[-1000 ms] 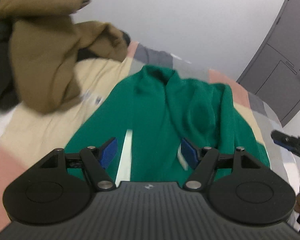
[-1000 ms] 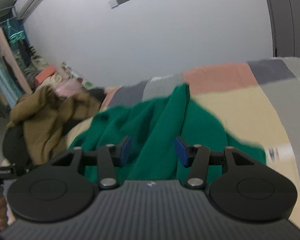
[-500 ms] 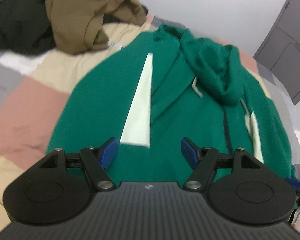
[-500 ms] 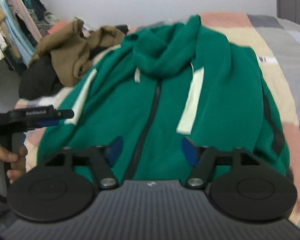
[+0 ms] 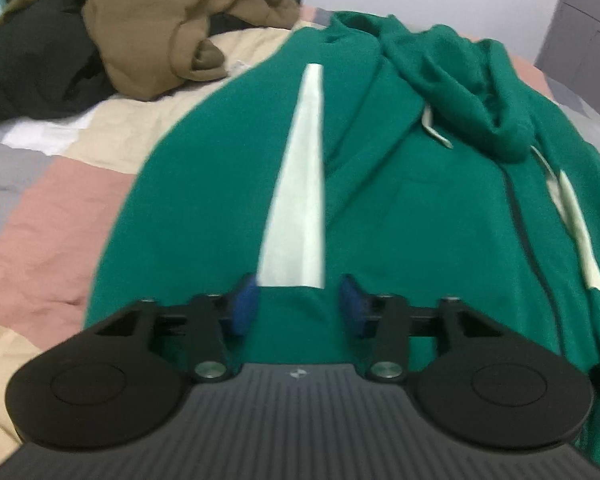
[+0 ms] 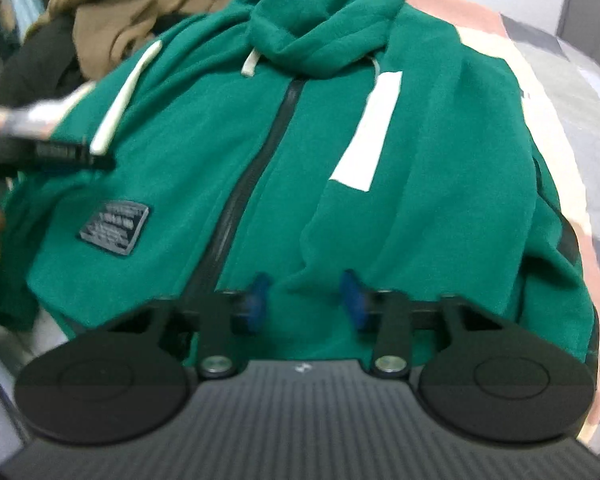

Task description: Fold large clothes

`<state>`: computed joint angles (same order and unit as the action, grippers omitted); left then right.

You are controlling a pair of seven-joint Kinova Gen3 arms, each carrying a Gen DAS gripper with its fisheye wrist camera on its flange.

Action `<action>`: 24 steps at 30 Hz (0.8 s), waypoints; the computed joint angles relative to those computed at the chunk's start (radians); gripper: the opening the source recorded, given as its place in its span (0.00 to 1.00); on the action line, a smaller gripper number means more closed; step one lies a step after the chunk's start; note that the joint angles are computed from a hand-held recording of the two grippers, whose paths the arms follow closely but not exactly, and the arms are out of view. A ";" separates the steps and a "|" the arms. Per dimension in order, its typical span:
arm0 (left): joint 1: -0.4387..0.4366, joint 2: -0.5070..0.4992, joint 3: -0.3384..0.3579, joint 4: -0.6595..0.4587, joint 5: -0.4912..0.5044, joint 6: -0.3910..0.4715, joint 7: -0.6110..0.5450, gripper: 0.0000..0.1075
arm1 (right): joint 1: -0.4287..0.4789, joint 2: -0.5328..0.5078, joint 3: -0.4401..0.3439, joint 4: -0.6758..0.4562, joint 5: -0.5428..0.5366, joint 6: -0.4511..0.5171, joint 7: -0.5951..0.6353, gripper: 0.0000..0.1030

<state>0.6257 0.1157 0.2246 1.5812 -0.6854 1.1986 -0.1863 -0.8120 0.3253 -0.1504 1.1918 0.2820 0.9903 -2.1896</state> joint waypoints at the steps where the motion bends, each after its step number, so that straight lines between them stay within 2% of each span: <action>1: -0.010 -0.007 0.002 0.004 0.003 0.003 -0.002 0.17 | 0.000 -0.008 0.008 0.002 -0.002 0.003 -0.024 0.13; 3: -0.058 -0.050 0.014 0.034 0.026 -0.034 0.003 0.06 | 0.014 -0.034 0.015 0.020 -0.004 -0.010 -0.061 0.09; 5: -0.077 -0.092 -0.020 0.047 0.062 -0.056 -0.022 0.05 | 0.044 -0.065 0.013 0.040 -0.021 -0.030 -0.080 0.08; 7: -0.127 -0.135 -0.024 0.049 0.095 -0.069 -0.050 0.04 | 0.072 -0.092 0.013 0.045 -0.018 -0.039 -0.084 0.07; 14: -0.301 -0.202 -0.046 -0.042 0.082 0.056 -0.207 0.03 | 0.201 -0.145 0.047 -0.052 0.051 0.001 -0.022 0.07; 18: -0.416 -0.177 -0.076 -0.111 0.043 0.091 -0.320 0.03 | 0.276 -0.106 0.091 -0.151 0.108 0.037 0.002 0.06; 24: -0.502 -0.051 -0.150 -0.189 -0.006 0.056 -0.402 0.03 | 0.332 0.047 0.189 -0.324 0.217 0.090 0.027 0.06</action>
